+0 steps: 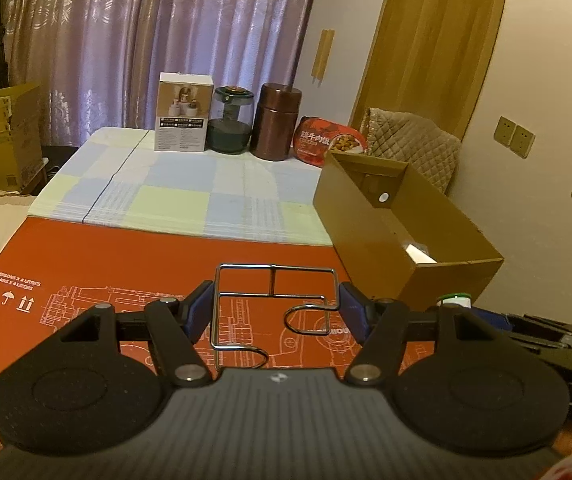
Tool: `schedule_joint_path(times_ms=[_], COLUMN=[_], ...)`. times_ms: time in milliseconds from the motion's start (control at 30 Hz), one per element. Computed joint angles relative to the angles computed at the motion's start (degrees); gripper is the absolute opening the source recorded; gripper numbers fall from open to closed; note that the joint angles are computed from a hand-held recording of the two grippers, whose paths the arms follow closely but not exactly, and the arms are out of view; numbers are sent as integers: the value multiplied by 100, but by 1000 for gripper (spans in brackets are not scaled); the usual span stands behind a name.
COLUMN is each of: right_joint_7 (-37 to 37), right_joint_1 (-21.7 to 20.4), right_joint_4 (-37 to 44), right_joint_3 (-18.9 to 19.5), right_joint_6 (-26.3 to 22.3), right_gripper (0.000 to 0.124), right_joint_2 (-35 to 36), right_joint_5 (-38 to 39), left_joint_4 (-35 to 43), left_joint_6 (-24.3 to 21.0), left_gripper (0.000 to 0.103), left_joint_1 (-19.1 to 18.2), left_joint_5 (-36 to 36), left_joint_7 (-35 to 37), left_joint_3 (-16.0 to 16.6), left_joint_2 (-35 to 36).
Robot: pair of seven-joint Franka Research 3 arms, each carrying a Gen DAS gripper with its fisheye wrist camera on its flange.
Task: Organize rigid objects
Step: 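Lift the wire rack and pill bottle and carry them toward the cardboard box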
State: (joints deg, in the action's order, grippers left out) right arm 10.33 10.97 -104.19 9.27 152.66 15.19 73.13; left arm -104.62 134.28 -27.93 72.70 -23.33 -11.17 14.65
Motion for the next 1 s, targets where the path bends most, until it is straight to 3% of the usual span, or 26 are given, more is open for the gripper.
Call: schedule_joint_path(times_ms=[1000], right_joint_7=[-8], right_joint_1=[-170], right_joint_4=[-78], right_joint_3=[-194], right_joint_6=[-157], right_gripper=[31], right_joint_2=[-208], right_joint_5=[318], left_joint_4=[473], left_joint_6=[1], left_gripper=[62], left_joint_1=[-259], left_joint_5=[-11], left_joint_7=[318], left_joint_3=[51], left_joint_2=[259])
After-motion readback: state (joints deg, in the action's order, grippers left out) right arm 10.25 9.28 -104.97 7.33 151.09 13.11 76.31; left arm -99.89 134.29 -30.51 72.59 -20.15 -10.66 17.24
